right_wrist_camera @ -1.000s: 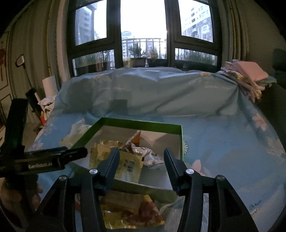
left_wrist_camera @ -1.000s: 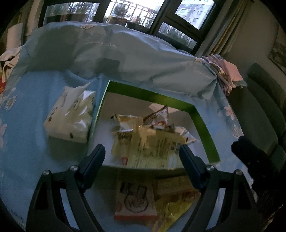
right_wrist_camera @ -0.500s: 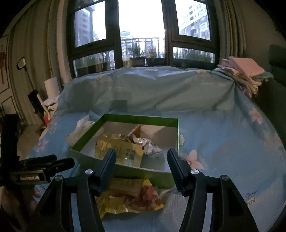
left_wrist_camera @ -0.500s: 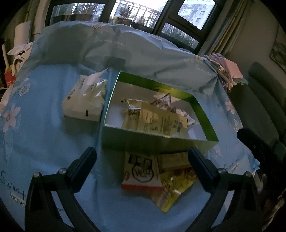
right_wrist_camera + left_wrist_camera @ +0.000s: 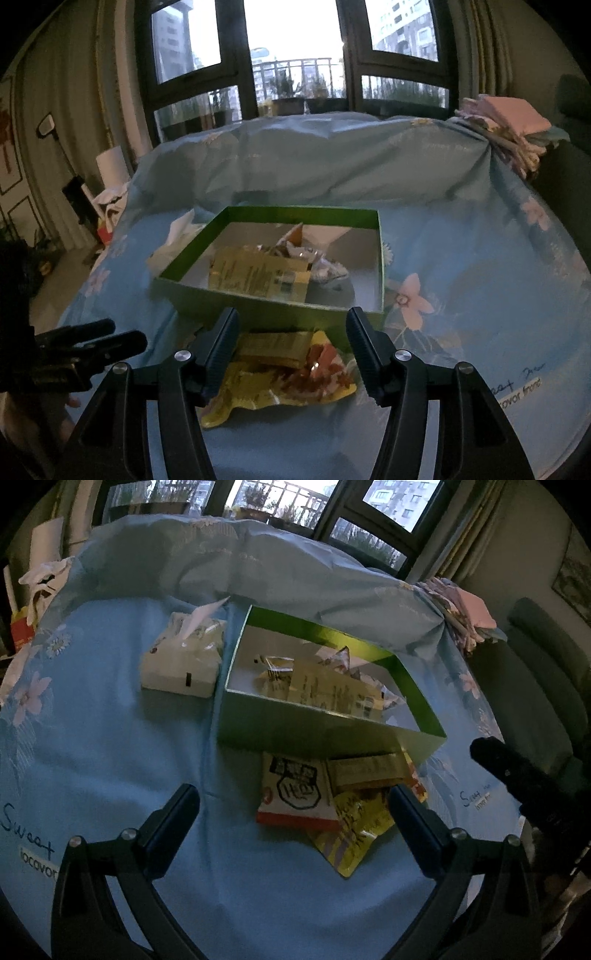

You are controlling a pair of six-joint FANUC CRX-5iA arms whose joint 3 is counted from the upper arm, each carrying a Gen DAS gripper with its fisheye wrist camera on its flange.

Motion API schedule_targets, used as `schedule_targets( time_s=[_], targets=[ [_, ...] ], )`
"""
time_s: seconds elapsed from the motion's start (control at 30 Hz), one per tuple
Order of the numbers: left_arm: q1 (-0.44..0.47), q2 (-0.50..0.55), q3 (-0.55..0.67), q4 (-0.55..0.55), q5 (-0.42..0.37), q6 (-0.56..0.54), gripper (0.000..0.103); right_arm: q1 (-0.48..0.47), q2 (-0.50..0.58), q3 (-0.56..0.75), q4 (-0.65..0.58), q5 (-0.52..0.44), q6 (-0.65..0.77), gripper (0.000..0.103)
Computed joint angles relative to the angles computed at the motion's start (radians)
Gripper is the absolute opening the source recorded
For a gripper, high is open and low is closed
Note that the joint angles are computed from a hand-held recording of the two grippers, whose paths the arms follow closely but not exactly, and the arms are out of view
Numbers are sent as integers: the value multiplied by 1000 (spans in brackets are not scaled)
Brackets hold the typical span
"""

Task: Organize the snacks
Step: 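Withdraw the right gripper from the box, then lower the right gripper toward the packets lying in front of the box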

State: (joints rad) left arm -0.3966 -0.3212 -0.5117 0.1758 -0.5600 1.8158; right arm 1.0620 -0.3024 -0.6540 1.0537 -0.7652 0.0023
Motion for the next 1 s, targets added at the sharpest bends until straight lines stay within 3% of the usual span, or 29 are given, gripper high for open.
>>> schedule_targets(
  time_s=[0.2,0.37,0.47,0.8,1.0],
  targets=[
    [5,0,-41,94,-3,-105,103,-31,-42,-29,-151,147,54,61],
    [-5,15,-52,124,-26,-164,103,-69,-72,-45,-371,288,149,61],
    [-16,31,-57,126,-38,-178,103,-82,-70,-30,-580,362,288,61],
    [-17,63,-35,80,-52,-143,102,-120,-4,89,-1067,412,716,61],
    [2,81,-36,94,-55,-145,102,-176,69,215,-1337,360,990,61]
  ],
)
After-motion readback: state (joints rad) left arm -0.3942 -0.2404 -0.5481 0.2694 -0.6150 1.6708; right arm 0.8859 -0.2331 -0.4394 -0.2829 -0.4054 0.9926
